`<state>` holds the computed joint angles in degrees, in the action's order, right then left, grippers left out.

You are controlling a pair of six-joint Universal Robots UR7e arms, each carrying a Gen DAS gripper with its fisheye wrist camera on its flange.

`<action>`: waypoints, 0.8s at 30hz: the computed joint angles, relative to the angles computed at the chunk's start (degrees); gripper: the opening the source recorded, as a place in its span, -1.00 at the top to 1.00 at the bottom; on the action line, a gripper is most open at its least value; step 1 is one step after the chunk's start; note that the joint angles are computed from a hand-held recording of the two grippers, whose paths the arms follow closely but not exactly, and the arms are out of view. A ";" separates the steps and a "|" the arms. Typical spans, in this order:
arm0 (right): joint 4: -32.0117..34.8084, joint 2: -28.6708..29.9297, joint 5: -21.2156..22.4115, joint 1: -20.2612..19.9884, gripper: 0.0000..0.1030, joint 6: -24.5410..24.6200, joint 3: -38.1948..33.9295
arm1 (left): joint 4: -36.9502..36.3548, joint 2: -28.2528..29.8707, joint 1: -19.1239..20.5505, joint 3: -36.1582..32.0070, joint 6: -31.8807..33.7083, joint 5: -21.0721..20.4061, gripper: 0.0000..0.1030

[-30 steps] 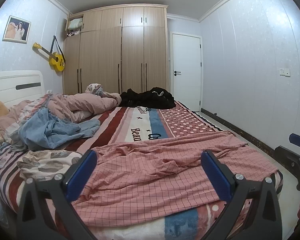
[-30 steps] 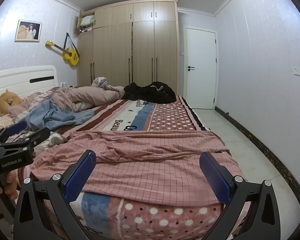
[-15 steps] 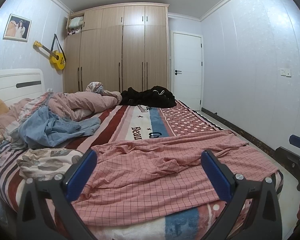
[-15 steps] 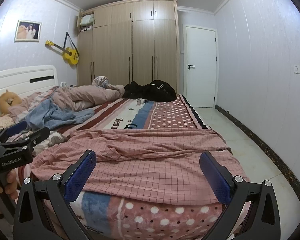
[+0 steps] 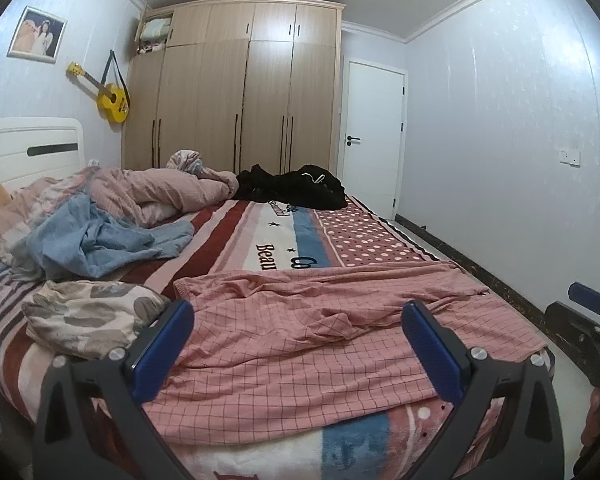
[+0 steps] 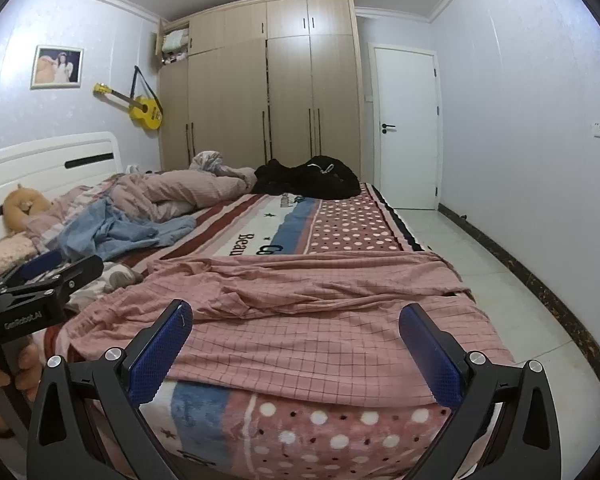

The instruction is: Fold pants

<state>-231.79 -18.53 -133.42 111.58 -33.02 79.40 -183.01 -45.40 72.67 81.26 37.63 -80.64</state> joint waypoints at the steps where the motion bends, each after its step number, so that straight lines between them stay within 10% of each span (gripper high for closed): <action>1: 0.03 -0.11 0.29 -0.02 -0.99 0.26 0.19 | 0.18 0.08 0.11 -0.20 -0.31 0.05 -0.99; 13: 4.27 -1.56 2.68 -2.41 -0.99 5.05 1.49 | 5.54 2.30 3.65 -6.57 -6.68 0.92 -0.99; 24: 10.07 -1.19 0.76 -6.58 -0.99 9.07 -1.13 | 11.59 9.84 9.81 -19.65 -14.92 15.10 -0.98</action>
